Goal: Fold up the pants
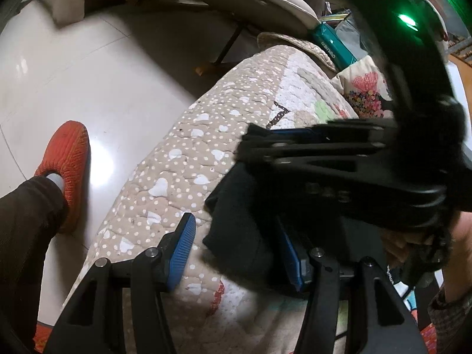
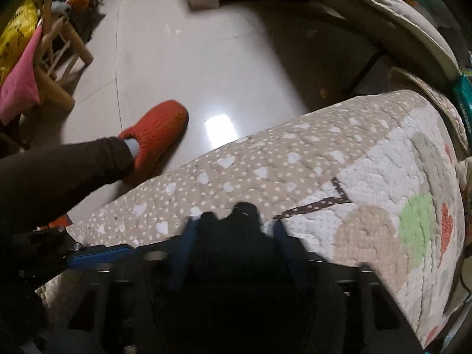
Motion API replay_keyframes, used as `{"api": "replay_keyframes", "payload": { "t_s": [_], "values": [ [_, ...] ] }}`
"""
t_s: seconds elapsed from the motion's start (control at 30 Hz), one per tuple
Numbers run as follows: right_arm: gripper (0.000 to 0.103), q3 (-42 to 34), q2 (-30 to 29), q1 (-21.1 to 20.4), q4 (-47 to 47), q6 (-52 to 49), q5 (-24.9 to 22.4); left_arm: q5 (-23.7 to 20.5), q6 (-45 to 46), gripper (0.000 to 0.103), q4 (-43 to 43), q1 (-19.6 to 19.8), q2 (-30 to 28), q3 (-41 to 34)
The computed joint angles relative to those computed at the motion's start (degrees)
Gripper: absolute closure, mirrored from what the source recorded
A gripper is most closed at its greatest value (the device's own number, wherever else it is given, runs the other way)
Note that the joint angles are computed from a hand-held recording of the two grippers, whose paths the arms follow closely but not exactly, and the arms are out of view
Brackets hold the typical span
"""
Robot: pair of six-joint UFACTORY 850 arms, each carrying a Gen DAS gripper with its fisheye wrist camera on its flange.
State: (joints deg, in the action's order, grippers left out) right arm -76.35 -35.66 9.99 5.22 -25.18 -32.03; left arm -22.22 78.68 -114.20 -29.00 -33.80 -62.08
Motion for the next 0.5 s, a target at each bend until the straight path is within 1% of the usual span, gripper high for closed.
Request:
{"api": "replay_keyframes", "payload": {
  "t_s": [0.07, 0.13, 0.2, 0.33, 0.37, 0.4, 0.43, 0.47, 0.5],
  "values": [
    [0.076, 0.3, 0.8, -0.3, 2.0, -0.9, 0.2, -0.6, 1.2, 0.049, -1.2, 0.0, 0.2, 0.3],
    [0.077, 2.2, 3.0, -1.8, 5.9, -3.4, 1.7, -0.6, 2.3, 0.049, -2.1, -0.2, 0.3, 0.3],
    [0.078, 3.8, 5.0, -3.3, 11.2, -6.5, 2.6, 0.3, 4.7, 0.049, -3.4, -0.8, 0.1, -0.5],
    [0.077, 5.1, 6.8, -5.2, 19.3, -10.8, 3.0, 1.0, 4.0, 0.049, -1.2, -1.6, -1.1, -3.2],
    [0.077, 5.5, 7.1, -5.6, 21.1, -11.8, 3.1, 1.3, 2.9, 0.049, 0.9, -1.9, -1.5, -4.1],
    [0.077, 5.7, 7.4, -5.9, 22.8, -12.9, 3.1, 0.8, 0.8, 0.065, 4.2, -1.9, -1.9, -4.9],
    [0.078, 6.1, 7.6, -6.3, 24.5, -13.9, 3.1, -0.4, -2.2, 0.078, 8.1, -1.8, -2.4, -5.8],
    [0.078, 6.2, 7.9, -6.2, 25.1, -13.9, 3.0, -1.3, -4.4, 0.087, 11.3, -1.8, -2.7, -6.5],
    [0.078, 6.7, 8.4, -6.5, 26.4, -14.7, 3.1, -1.7, -4.7, 0.088, 12.2, -1.9, -2.6, -6.7]
  ]
}}
